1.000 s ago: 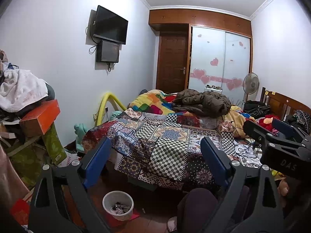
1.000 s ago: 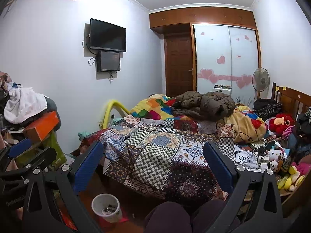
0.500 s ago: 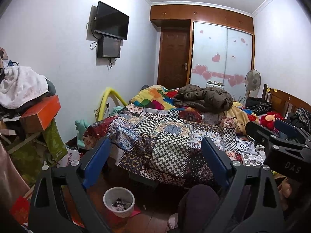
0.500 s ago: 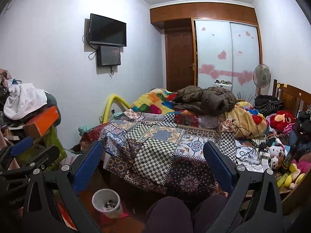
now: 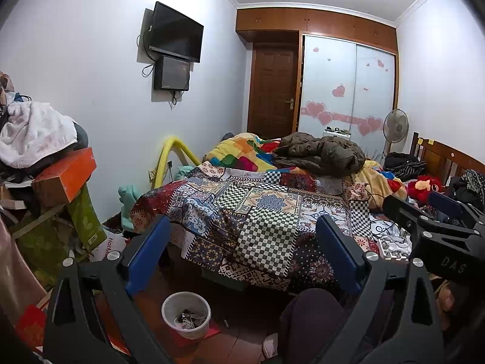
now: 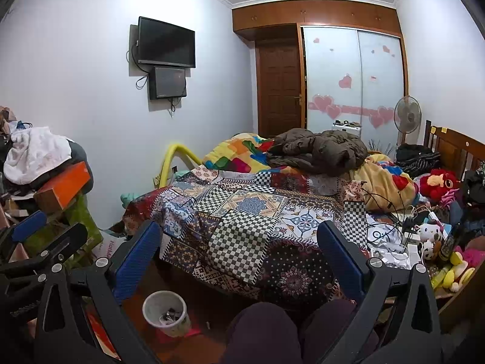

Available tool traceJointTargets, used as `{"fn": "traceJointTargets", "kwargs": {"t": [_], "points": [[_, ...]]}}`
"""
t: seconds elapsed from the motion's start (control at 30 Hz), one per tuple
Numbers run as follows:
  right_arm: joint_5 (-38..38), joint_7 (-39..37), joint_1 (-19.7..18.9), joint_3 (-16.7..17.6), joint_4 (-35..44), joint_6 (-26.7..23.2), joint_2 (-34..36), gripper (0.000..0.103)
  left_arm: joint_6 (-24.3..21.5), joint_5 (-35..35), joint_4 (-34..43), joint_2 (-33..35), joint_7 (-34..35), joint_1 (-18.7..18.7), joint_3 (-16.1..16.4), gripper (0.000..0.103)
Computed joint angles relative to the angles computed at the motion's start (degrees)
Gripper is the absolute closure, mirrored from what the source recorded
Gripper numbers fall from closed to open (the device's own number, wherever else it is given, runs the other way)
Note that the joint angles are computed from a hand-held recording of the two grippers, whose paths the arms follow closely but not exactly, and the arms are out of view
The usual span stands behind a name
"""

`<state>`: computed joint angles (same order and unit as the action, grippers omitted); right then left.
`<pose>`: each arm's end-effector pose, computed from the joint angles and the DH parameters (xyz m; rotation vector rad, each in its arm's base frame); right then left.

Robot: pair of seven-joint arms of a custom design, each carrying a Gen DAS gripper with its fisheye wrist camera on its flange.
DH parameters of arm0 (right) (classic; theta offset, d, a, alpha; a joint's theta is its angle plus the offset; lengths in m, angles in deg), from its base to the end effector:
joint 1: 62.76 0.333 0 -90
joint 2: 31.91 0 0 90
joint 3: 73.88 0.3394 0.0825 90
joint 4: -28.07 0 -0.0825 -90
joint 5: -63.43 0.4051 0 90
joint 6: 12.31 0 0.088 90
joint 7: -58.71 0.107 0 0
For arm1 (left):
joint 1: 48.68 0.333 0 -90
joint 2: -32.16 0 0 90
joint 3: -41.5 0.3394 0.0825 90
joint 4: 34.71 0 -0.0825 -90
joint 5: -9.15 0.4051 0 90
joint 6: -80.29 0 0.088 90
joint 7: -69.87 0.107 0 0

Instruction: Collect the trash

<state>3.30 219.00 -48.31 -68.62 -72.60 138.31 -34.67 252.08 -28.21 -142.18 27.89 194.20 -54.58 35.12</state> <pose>0.5719 0.2288 0.6949 -1.3450 1.6159 -1.0599 0.5937 -0.0875 0.6940 -1.3302 1.6827 -1.2469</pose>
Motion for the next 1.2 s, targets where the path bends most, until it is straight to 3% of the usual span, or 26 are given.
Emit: {"fn": "traceJointTargets", "kwargs": {"t": [1.2], "points": [[0.58,-1.95,-0.56,-0.15,-0.73,1.71,-0.28,0.000,-0.69,-0.74,0.01,-0.12,0.27,0.45,0.39,0.002]]}}
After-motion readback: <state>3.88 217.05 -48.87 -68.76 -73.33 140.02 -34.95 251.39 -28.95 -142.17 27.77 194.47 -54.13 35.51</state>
